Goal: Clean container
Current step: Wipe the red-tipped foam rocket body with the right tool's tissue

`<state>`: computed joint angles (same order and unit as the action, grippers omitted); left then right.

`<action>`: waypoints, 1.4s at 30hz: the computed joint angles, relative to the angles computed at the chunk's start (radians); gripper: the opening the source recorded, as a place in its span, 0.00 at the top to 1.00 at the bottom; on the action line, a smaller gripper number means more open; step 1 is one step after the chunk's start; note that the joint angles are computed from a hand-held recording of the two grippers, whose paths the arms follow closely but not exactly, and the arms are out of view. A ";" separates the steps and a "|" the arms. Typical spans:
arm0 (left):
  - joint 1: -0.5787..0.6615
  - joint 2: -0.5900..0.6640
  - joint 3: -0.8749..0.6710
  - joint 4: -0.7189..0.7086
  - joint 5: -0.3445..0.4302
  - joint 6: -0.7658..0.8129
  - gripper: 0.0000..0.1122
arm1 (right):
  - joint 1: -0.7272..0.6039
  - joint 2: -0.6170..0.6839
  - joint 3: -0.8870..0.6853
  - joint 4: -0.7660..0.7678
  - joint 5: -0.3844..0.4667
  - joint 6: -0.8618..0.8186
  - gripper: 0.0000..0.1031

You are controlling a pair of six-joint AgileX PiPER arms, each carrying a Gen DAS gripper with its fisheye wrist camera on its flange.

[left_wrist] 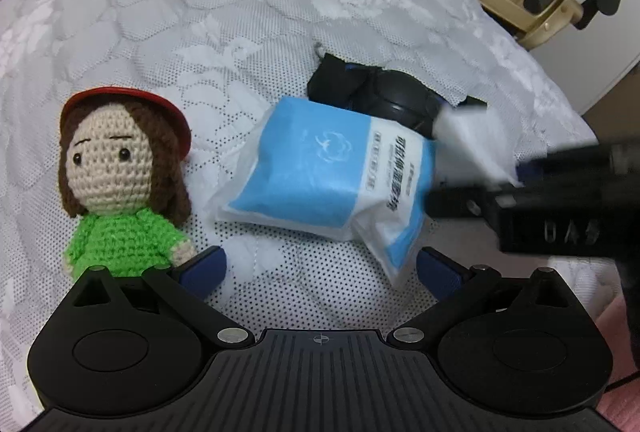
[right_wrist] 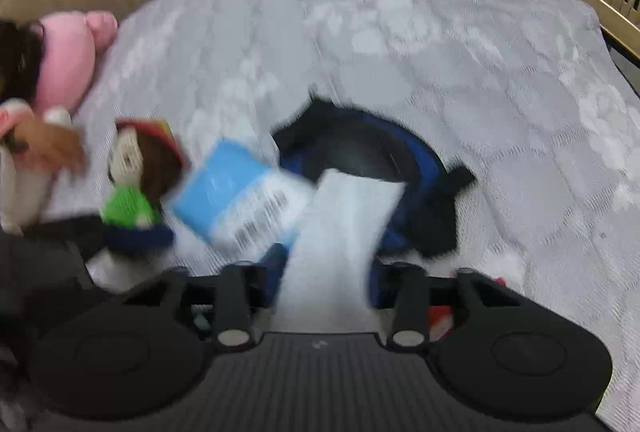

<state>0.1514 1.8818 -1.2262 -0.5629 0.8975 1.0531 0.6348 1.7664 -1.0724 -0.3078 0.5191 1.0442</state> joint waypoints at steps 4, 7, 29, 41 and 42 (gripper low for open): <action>0.007 -0.003 0.004 -0.008 0.003 0.006 0.08 | 0.026 -0.015 0.058 -0.124 0.042 0.140 0.85; 0.013 0.004 0.004 -0.032 0.019 0.019 0.08 | 0.012 -0.063 0.117 -0.159 0.029 0.218 0.87; -0.313 -0.330 0.464 -0.019 -0.237 -0.009 0.33 | -0.211 -0.541 0.466 0.055 -0.118 0.015 0.88; -0.213 -0.287 0.435 -0.088 -0.277 0.101 0.45 | -0.069 -0.340 0.376 -0.191 -0.317 0.298 0.88; -0.207 -0.281 0.435 -0.091 -0.275 0.111 0.45 | -0.053 -0.297 0.340 -0.211 -0.292 0.297 0.88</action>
